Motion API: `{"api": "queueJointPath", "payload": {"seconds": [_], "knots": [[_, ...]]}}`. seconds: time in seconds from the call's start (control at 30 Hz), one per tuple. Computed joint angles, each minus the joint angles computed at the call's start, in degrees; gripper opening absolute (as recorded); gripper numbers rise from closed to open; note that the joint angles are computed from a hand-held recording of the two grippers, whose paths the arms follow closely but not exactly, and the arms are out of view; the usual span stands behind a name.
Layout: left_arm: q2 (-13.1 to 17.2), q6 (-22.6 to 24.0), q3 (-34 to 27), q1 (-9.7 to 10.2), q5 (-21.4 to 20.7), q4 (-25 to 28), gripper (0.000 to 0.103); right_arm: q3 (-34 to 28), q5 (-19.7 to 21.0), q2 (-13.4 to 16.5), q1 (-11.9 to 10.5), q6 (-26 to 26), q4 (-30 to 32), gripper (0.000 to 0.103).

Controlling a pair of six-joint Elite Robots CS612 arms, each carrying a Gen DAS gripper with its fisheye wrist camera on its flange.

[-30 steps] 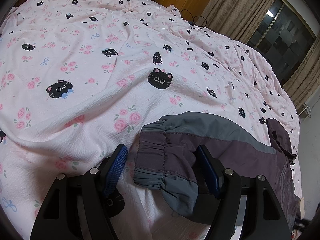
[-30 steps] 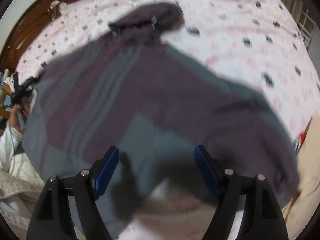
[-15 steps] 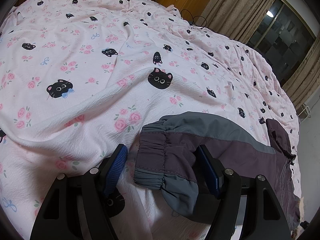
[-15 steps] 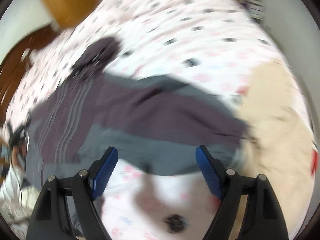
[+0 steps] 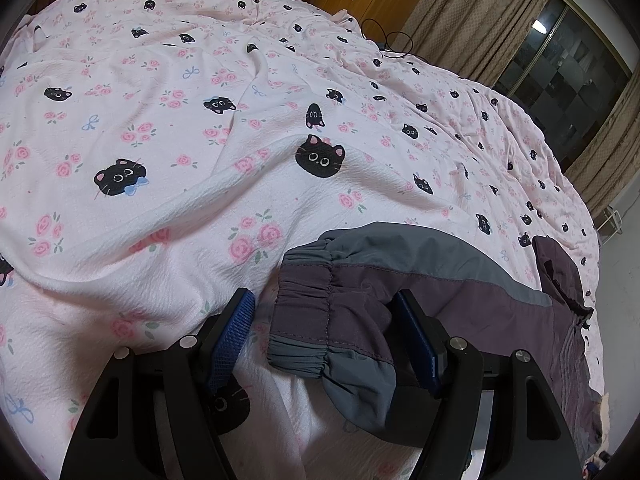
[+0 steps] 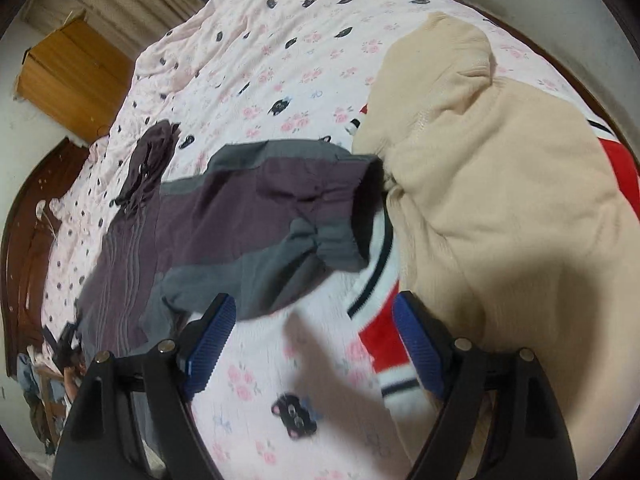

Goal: Fold clothes
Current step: 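Grasp the other sleeve cuff with the right tool while the left tool holds its cuff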

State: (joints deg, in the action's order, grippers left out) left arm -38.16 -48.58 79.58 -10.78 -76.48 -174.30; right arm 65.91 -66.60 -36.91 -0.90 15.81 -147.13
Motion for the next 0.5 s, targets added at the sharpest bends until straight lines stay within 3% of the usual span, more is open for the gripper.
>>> {"api": "queueJointPath", "payload": {"seconds": [0.23, 0.3, 0.33, 0.37, 0.5], "knots": [[0.1, 0.1, -0.1, -0.03, 0.1, 0.2, 0.067, -4.2, 0.5, 2.6, 0.2, 1.0, 0.6, 0.081], [0.1, 0.1, -0.2, -0.03, 0.2, 0.2, 0.067, -5.6, -0.3, 3.2, 0.4, 0.3, 2.4, 0.069], [0.1, 0.1, -0.2, -0.03, 0.2, 0.2, 0.067, -6.4, -0.9, 3.5, 0.5, -0.2, 3.6, 0.05], [0.1, 0.1, -0.2, -0.02, 0.1, 0.2, 0.067, -7.1, -1.3, 3.8, 0.6, -0.5, 4.7, 0.041], [0.1, 0.1, -0.2, -0.01, 0.1, 0.2, 0.067, -7.9, -2.3, 4.2, 0.7, -1.4, 6.1, 0.038]]}}
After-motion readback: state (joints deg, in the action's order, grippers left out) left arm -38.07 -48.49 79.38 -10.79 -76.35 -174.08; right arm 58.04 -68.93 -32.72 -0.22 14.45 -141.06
